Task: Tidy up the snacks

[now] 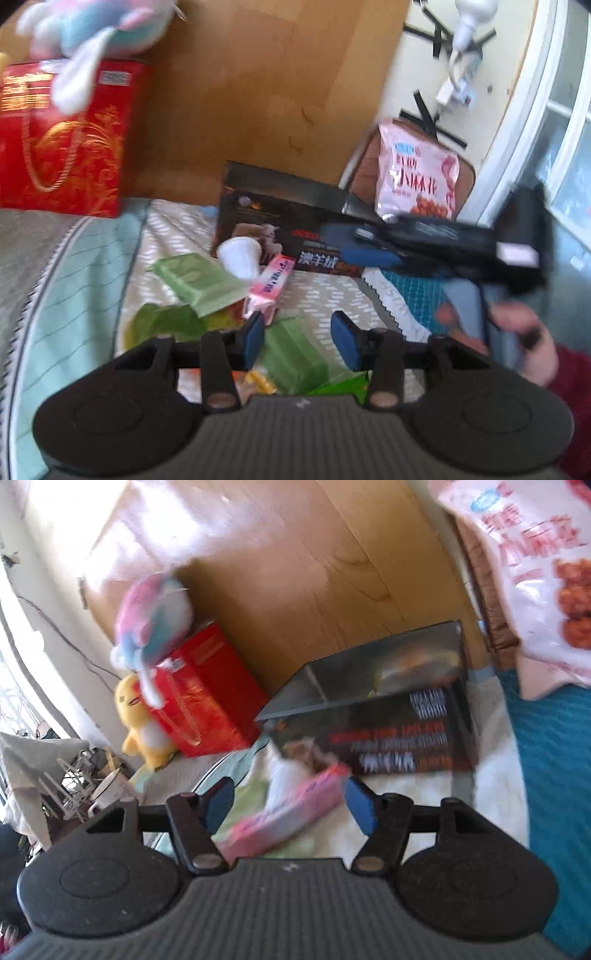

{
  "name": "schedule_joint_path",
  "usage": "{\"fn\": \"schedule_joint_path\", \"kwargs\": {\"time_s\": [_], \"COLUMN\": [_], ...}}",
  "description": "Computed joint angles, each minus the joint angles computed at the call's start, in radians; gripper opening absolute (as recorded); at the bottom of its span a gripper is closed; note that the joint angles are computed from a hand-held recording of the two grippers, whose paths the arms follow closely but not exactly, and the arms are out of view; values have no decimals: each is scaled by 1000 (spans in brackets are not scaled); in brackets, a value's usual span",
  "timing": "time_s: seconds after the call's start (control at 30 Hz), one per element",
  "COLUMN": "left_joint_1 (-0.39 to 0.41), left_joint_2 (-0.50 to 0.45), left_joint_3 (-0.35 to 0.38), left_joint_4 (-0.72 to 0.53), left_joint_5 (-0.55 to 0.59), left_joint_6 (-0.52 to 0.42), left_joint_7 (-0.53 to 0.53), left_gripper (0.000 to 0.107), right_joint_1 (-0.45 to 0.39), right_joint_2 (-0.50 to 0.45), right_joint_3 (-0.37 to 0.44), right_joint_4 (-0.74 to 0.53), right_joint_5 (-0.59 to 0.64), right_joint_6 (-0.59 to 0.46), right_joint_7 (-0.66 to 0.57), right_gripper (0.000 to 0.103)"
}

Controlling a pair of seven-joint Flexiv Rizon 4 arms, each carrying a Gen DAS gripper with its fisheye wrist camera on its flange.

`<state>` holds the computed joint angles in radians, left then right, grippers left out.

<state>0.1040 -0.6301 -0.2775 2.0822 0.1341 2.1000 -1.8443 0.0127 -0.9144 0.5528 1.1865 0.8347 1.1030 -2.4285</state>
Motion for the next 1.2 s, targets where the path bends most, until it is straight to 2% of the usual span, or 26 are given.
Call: {"fn": "schedule_joint_path", "kwargs": {"time_s": [0.1, 0.2, 0.27, 0.37, 0.43, 0.47, 0.53, 0.57, 0.63, 0.7, 0.83, 1.0, 1.03, 1.07, 1.13, 1.2], "left_joint_1": [82, 125, 141, 136, 155, 181, 304, 355, 384, 379, 347, 338, 348, 346, 322, 351], "left_joint_2": [-33, -64, -81, -75, -65, -63, -79, -89, -84, -71, -55, -86, -97, -102, -92, -95], "left_joint_3": [-84, -125, -136, -108, -98, -115, -193, -228, -236, -217, -189, -208, -224, -230, -214, -254], "left_joint_4": [-41, -59, -63, -32, 4, 23, 52, 61, 68, 68, 35, -7, -13, -14, -3, 7], "left_joint_5": [45, 51, 45, 24, 36, 42, 163, 204, 231, 244, 250, 231, 233, 224, 206, 219], "left_joint_6": [-63, -85, -86, -39, 14, 34, 58, 67, 77, 95, 53, -18, -29, -34, -25, -15], "left_joint_7": [-7, -5, -7, -27, -57, -61, -140, -172, -208, -228, -240, -216, -208, -202, -183, -186], "left_gripper": [21, 15, 15, 16, 20, 26, 29, 31, 34, 40, 42, 39, 37, 33, 33, 33], "right_joint_1": [66, 88, 99, 70, 14, -22, -107, -129, -139, -114, -54, -11, 1, 6, 7, -27], "right_joint_2": [-73, -123, -128, -91, -43, -22, 35, 64, 126, 161, 168, 138, 135, 135, 141, 147], "right_joint_3": [-54, -65, -76, -54, -17, 6, 50, 57, 52, 26, -25, -37, -40, -39, -32, -4], "right_joint_4": [-113, -176, -171, -106, -28, 6, 93, 134, 219, 260, 263, 242, 241, 244, 259, 267], "right_joint_5": [-67, -113, -135, -124, -90, -66, -12, 12, 67, 97, 94, 72, 66, 60, 59, 78], "right_joint_6": [-57, -126, -143, -126, -141, -168, -253, -258, -170, -97, -66, -25, -16, -12, 34, 37], "right_joint_7": [95, 140, 151, 102, 62, 30, -69, -122, -233, -296, -319, -334, -321, -314, -319, -332], "right_gripper": [67, 65, 61, 60, 60, 60, 60, 60, 61, 62, 62, 62, 59, 48, 42, 42]}}
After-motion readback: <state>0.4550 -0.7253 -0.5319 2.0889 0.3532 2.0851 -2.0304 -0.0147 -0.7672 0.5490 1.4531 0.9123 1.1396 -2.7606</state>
